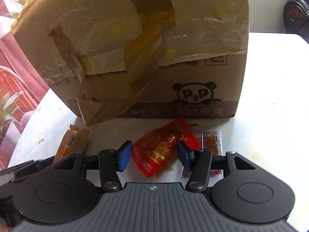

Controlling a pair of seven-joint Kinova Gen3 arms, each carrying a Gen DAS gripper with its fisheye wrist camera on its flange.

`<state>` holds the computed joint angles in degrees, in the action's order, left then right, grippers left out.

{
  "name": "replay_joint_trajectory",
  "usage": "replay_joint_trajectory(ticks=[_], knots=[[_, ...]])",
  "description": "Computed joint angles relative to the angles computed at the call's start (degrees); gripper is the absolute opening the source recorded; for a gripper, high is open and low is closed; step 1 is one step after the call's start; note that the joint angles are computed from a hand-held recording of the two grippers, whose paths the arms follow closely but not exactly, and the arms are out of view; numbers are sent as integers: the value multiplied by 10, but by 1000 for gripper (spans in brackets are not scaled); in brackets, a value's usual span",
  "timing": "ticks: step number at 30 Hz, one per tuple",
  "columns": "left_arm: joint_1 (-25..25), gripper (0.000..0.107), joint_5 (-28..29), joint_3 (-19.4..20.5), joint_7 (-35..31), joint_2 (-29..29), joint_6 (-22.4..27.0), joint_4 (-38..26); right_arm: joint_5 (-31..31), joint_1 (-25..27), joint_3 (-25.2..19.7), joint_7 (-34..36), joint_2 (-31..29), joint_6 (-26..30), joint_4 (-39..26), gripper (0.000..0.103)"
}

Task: Organize snacks
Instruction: 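Grasp the orange pastry bar with the left tool while the right tool grasps a red pouch, then carry the orange bar and red pouch up over the box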

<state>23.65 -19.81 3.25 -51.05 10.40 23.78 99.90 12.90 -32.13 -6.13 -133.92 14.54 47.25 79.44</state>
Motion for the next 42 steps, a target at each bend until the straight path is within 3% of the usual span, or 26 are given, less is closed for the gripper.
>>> replay_joint_trajectory(ticks=[7,11,14,17,22,28,34,38,42], knots=[[3,41,-11,-6,9,-8,-33,26,110,-71,22,-52,41,68,-47,54],[3,41,-15,-7,13,-10,-41,32,131,-87,28,-84,56,85,-64,56],[-2,41,-7,-5,8,-13,-52,39,157,-102,29,-72,74,99,-80,60],[-1,41,-10,-8,9,-16,-63,48,197,-131,37,-65,82,116,-78,58],[-14,41,13,-2,-10,-18,-73,53,206,-123,26,-70,51,62,-17,47],[-17,41,28,-3,-21,-21,-80,58,206,-105,-7,-31,-4,-7,74,44],[-10,41,23,-7,-12,-24,-78,59,207,-100,-22,-38,-42,-35,113,42],[-28,40,53,12,-47,-29,-73,61,225,-94,-27,-60,-54,-57,128,42],[-17,40,38,7,-37,-41,-82,70,243,-87,-33,-76,-71,-84,145,41]])
